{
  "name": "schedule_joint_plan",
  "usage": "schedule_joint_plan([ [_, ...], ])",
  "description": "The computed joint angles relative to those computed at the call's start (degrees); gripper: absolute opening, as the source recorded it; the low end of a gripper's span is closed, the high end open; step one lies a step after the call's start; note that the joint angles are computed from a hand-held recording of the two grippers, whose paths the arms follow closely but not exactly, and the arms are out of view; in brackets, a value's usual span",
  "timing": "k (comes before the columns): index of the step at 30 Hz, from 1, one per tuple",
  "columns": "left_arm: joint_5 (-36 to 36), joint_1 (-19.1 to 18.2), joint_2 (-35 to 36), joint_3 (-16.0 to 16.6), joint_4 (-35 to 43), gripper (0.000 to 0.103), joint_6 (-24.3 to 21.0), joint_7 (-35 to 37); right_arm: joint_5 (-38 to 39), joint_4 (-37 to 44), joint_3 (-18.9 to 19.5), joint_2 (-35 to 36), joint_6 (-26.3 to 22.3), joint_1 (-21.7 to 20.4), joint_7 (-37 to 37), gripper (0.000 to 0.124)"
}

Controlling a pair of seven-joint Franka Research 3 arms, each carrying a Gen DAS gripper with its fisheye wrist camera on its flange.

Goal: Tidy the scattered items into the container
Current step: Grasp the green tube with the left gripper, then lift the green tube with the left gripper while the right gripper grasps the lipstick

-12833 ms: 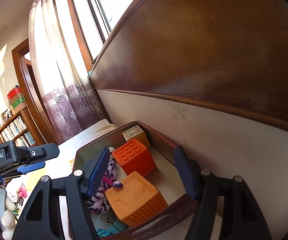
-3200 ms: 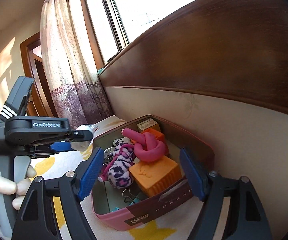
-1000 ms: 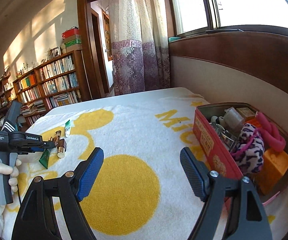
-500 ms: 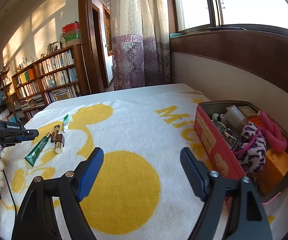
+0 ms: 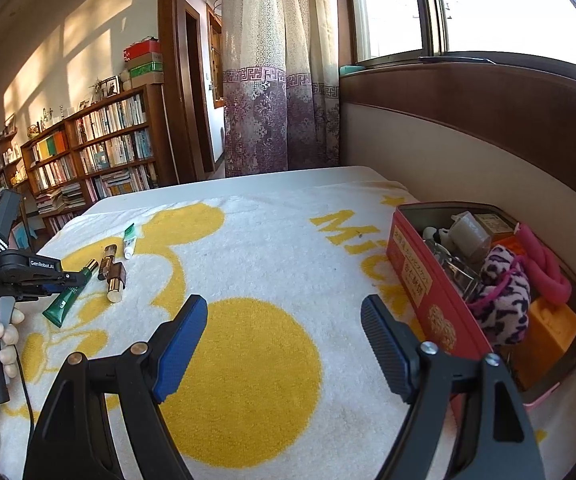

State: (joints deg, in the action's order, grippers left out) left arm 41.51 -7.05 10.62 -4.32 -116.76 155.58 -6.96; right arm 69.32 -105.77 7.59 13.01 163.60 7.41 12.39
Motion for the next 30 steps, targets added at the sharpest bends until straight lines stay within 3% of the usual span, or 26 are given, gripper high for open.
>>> schedule_joint_plan([
  [5,-0.3,0.0,0.8,-0.1,1.3,0.025,-1.2,1.9,-2.1,0.1,-0.2,0.2,-0.5,0.3,1.5,0.083],
  [9,-0.4,0.1,1.6,0.0,1.9,0.05,1.1,3.6,-5.4,0.0,-0.3,0.4,-0.7,0.6,3.1,0.083],
  [12,-0.5,-0.8,2.4,-0.1,3.8,0.051,-2.4,6.1,-9.1,-0.1,-0.3,0.6,-1.0,1.1,4.3,0.083],
  [14,-0.2,-1.4,2.7,-0.2,4.9,0.047,-5.2,7.3,-10.5,-0.6,0.0,0.5,-0.5,1.3,4.1,0.083],
  [15,-0.2,-1.8,2.8,-0.3,5.4,0.028,-7.3,7.7,-10.9,-0.8,0.2,0.4,-0.6,1.3,3.8,0.083],
  [16,-0.4,-1.8,2.6,-0.3,5.3,0.018,-7.8,7.9,-11.3,-0.9,0.4,0.3,-0.6,1.3,3.6,0.083],
  [19,1.0,-1.4,0.6,0.1,2.7,0.018,-4.4,5.0,-14.0,-0.8,0.2,0.3,-2.2,1.8,5.3,0.083],
  [24,8.0,-1.9,-2.5,0.0,1.4,0.018,-5.3,-1.2,-19.5,3.6,-0.3,1.8,-12.4,2.2,12.3,0.083],
  [30,8.2,-0.2,-3.6,-1.0,-0.1,0.018,-3.3,-2.3,-25.8,10.6,0.1,6.1,-21.1,4.1,18.9,0.083],
])
